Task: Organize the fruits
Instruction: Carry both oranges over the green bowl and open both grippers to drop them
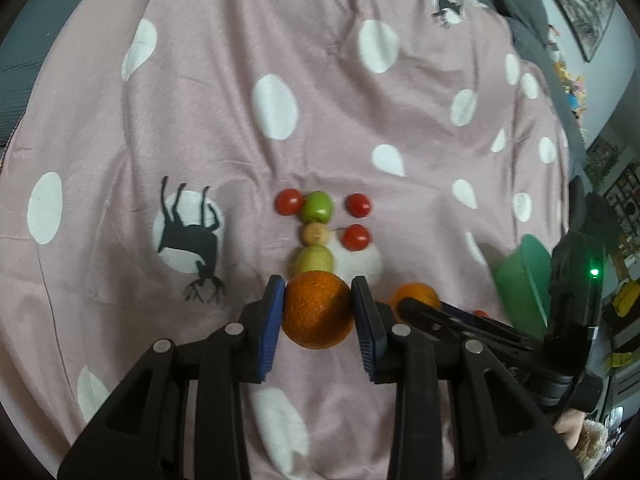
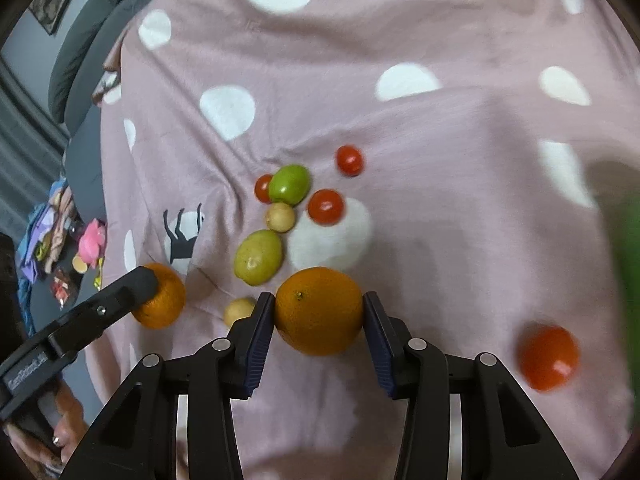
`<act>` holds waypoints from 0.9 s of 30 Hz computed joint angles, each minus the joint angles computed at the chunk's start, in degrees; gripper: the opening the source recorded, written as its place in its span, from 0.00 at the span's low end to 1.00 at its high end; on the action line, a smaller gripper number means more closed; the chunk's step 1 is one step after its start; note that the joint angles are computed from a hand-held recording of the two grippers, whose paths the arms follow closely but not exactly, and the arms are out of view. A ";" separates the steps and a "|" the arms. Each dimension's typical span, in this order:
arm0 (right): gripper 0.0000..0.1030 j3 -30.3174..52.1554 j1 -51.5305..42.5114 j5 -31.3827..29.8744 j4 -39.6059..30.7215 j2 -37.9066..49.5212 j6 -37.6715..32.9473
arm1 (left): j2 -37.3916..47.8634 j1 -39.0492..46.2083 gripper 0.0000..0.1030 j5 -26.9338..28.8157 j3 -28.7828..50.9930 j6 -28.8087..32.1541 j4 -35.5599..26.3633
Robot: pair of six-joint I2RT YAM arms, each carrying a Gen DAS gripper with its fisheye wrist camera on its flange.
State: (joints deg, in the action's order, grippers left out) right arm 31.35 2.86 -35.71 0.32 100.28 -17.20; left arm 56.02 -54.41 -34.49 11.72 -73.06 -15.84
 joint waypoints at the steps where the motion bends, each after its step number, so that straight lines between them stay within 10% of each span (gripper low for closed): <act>1: 0.45 -0.56 -1.55 -0.47 -1.15 -1.53 -1.10 | 1.37 -1.69 0.32 -1.03 0.91 -1.22 -0.54; 13: 0.45 -1.22 -13.83 -4.24 -7.29 -9.37 -8.21 | 23.15 -13.20 0.32 -7.79 13.50 -9.82 0.64; 20: 0.45 1.04 -20.78 -8.81 -13.10 -14.03 -11.53 | 29.16 -15.33 0.32 -11.54 23.70 -6.33 -3.02; 27: 0.45 5.54 -31.19 -13.03 -16.59 -14.91 -13.74 | 35.47 -14.00 0.32 -10.83 31.60 5.03 6.15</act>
State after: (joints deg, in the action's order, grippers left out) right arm 36.89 -28.34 -48.74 -16.27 85.37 -30.94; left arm 91.49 -68.41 -45.32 43.32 -68.03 -9.69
